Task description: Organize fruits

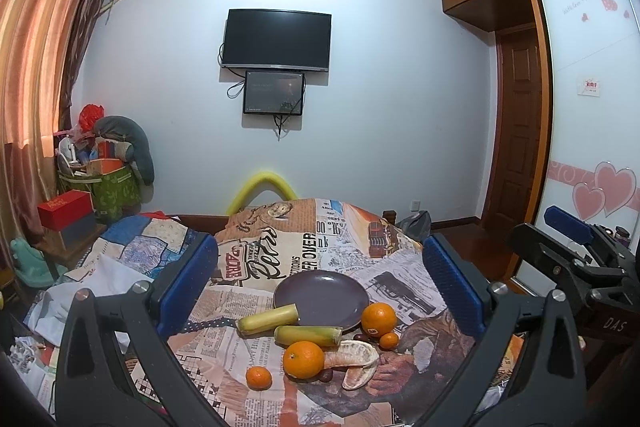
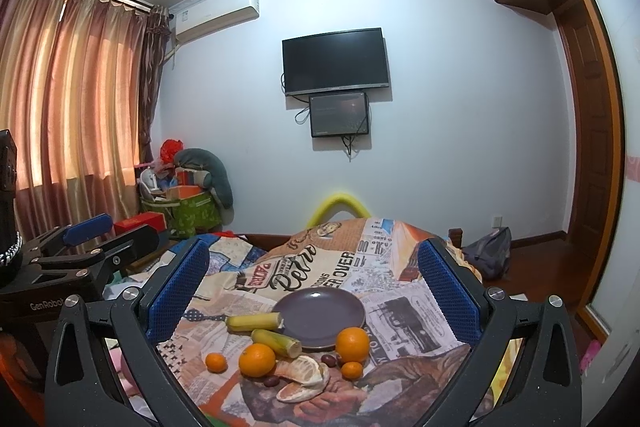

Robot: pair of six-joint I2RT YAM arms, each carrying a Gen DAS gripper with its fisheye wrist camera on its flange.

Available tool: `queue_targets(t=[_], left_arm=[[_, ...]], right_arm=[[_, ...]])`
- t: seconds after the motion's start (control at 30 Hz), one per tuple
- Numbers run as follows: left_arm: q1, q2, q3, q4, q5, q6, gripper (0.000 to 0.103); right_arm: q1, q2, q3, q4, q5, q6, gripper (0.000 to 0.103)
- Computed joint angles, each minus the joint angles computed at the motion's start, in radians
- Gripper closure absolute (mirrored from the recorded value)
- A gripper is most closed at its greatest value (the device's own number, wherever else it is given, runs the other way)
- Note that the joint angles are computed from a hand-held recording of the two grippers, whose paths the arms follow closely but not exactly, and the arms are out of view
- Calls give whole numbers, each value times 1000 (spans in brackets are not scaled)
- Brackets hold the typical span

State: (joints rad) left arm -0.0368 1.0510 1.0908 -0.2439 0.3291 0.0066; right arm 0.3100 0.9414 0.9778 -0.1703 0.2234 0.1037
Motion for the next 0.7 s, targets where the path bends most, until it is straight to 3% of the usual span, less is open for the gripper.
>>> queue_targets(t=[0.7], left_arm=[[-6, -11, 11, -25, 2, 4, 0]], right_arm=[[-5, -3, -5, -1, -3, 0, 0]])
